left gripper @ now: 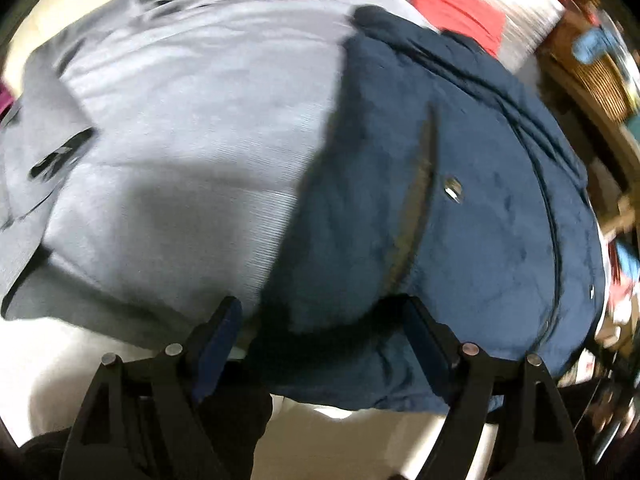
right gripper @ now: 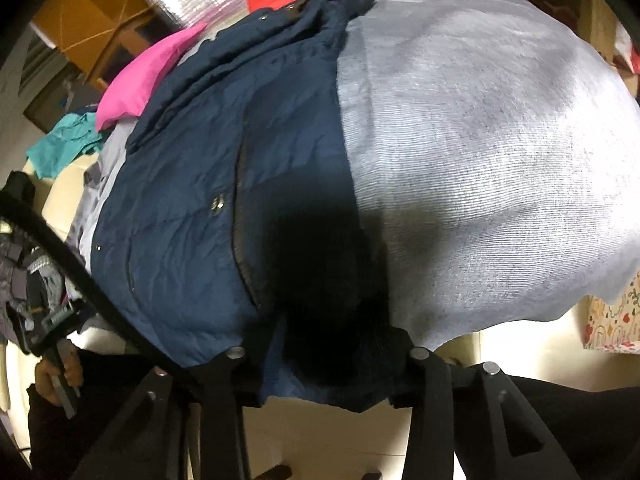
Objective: Fold large clothes
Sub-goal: 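Grasp the hem of the folded navy jacket with both grippers, then hold the jacket hem with both grippers and lift it off the sheet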
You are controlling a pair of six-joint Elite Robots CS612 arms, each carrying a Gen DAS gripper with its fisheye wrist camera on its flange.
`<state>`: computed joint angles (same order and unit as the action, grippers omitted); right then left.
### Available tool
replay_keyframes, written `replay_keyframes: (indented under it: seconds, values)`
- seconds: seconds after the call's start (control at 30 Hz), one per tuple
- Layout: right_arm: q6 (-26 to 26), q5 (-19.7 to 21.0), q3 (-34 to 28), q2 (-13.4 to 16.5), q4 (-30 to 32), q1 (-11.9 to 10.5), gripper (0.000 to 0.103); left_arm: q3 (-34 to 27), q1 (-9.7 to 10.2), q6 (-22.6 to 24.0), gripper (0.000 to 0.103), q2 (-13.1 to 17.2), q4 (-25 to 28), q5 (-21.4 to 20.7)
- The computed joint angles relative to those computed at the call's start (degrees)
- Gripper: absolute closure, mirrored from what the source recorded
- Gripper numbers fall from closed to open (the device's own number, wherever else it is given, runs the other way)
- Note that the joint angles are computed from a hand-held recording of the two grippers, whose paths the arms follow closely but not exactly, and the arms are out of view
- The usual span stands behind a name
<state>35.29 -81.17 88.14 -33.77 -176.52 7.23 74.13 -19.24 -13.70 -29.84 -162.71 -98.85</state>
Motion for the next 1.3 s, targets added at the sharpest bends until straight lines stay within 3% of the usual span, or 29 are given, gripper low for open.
replay_keyframes:
  seconds: [0.13, 0.3, 0.37, 0.57, 0.7, 0.87, 1.03, 1.13, 1.3]
  values:
    - [-0.7, -0.8, -0.8, 0.4, 0.6, 0.4, 0.057, -1.1, 0.13, 1.4, 0.022, 0.6, 0.8, -3.0]
    - [-1.8, 0.5, -0.9, 0.4, 0.6, 0.4, 0.057, -1.2, 1.41, -0.7, 0.057, 1.0, -0.4, -9.0]
    - [-1.7, 1.3, -0.6, 0.2, 0.5, 0.2, 0.057, -1.4, 1.59, -0.4, 0.062, 1.1, -0.6, -10.3]
    - [-0.2, 1.3, 0.0, -0.1, -0.3, 0.1, 0.057, -1.9, 1.14, 0.1, 0.062, 1.6, -0.8, -10.8]
    - [0.8, 0.8, 0.5, -0.3, -1.6, -0.1, 0.057, -1.8, 0.91, 0.5, 0.05, 1.6, -0.6, -10.3]
    - [4.8, 0.1, 2.0, -0.6, -4.9, -0.8, 0.057, -2.0, 0.15, 3.9, 0.05, 1.6, -0.7, -11.2]
    - [7.9, 3.1, 2.6, -0.1, -7.3, -1.6, 0.057, -3.0, 0.11, 4.7, 0.051, 2.2, -0.8, -14.2]
    - [6.6, 2.8, 1.6, 0.3, -5.7, -1.2, 0.057, -3.2, 0.2, 5.1, 0.052, 2.3, -1.0, -15.7]
    - [2.4, 2.3, -0.7, 1.1, -2.0, -0.2, 0.057, -3.4, -0.13, 5.9, 0.051, 2.3, 0.0, -13.7]
